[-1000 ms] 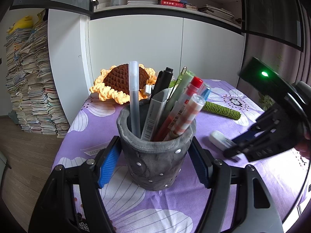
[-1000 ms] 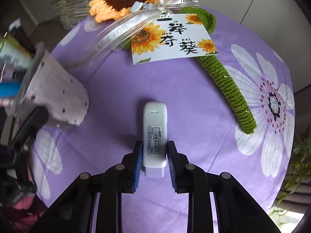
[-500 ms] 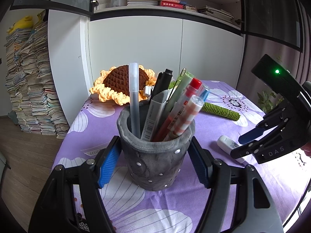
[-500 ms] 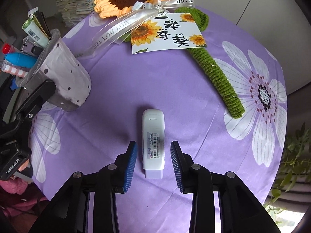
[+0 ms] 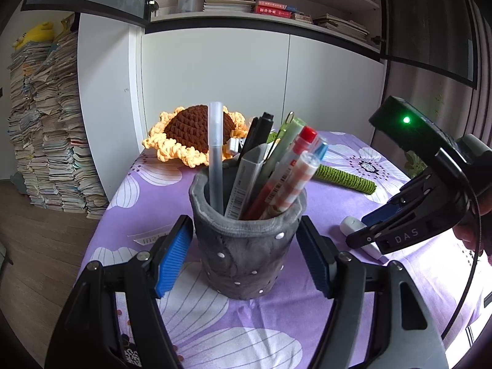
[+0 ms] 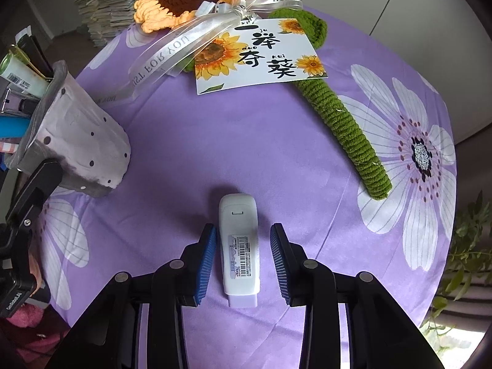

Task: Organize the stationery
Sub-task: 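Grasp the white correction-tape dispenser with the right tool, then lift the correction-tape dispenser and insert it into the pen holder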

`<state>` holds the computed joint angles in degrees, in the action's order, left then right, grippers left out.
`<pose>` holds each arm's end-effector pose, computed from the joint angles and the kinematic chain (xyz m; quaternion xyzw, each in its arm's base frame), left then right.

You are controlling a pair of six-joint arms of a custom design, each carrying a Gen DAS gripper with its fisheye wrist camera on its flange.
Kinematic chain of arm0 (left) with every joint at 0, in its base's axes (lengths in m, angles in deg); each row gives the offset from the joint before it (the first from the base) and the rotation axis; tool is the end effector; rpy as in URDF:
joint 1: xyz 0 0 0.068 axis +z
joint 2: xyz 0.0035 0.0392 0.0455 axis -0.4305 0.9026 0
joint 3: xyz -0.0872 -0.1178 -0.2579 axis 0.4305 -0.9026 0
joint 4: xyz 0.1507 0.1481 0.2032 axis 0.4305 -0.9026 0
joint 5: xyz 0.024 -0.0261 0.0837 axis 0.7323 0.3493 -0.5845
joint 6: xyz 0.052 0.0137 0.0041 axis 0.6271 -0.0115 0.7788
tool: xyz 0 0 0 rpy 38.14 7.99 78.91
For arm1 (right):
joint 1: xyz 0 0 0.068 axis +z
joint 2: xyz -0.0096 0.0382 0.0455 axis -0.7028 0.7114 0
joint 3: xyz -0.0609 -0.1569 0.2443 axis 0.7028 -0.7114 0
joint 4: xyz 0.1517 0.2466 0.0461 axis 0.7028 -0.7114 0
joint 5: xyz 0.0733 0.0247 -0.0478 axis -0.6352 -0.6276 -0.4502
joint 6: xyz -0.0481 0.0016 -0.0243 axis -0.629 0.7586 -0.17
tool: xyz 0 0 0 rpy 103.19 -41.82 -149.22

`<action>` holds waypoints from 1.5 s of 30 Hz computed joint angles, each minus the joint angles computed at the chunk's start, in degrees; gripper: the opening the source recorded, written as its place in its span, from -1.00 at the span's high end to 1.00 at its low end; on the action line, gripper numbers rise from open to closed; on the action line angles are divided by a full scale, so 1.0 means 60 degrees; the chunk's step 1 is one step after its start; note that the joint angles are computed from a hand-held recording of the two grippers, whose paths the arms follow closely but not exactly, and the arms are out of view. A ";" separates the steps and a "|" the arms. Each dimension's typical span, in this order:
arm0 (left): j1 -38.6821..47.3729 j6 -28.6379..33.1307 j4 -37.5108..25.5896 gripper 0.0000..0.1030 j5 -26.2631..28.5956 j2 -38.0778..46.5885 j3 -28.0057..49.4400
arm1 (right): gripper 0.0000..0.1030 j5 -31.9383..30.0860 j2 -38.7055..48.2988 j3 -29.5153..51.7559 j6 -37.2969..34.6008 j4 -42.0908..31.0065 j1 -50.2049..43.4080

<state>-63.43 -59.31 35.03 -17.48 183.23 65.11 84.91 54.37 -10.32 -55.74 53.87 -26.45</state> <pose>0.2724 -0.2114 0.0388 0.2506 0.8237 -0.1709 0.4791 0.3062 0.0968 0.0410 -0.0289 0.9886 -0.0104 0.1472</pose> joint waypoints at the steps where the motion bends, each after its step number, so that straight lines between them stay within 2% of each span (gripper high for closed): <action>1: -0.0023 0.0012 0.0144 -0.29 -0.0033 0.0012 -0.0053 | 0.30 -0.0035 0.0055 0.0077 -0.0035 -0.0004 -0.0026; 18: -0.0050 0.0137 0.0083 -0.29 -0.0131 0.0018 0.0008 | 0.31 -0.0013 0.0504 0.0630 -0.0024 -0.0131 -0.0301; 24: -0.0045 0.0149 0.0079 -0.29 -0.0123 0.0016 0.0007 | 0.31 -0.0289 0.0631 0.0849 -0.0168 -0.0325 -0.0559; 25: -0.0045 0.0149 0.0079 -0.29 -0.0123 0.0016 0.0007 | 0.33 -0.0225 0.0623 0.0843 -0.0247 -0.0284 -0.0545; 26: -0.0042 0.0154 0.0072 -0.29 -0.0125 0.0015 0.0011 | 0.49 -0.0158 0.0624 0.0838 -0.0282 -0.0248 -0.0526; 29: -0.0044 0.0149 0.0080 -0.29 -0.0122 0.0014 0.0005 | 0.49 -0.0018 0.0445 0.0645 -0.0217 -0.0035 -0.0387; 37: -0.0043 0.0155 0.0081 -0.29 -0.0123 0.0013 0.0003 | 0.49 0.0203 -0.2266 -0.1003 -0.0053 0.0828 0.0055; 45: -0.0039 0.0190 0.0066 -0.29 -0.0140 -0.0002 -0.0003 | 0.49 0.0529 -0.5084 -0.1748 0.0113 0.0738 0.1124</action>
<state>-63.66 -58.18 35.42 -18.31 183.22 65.10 88.08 23.87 -20.81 -55.07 58.30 -19.71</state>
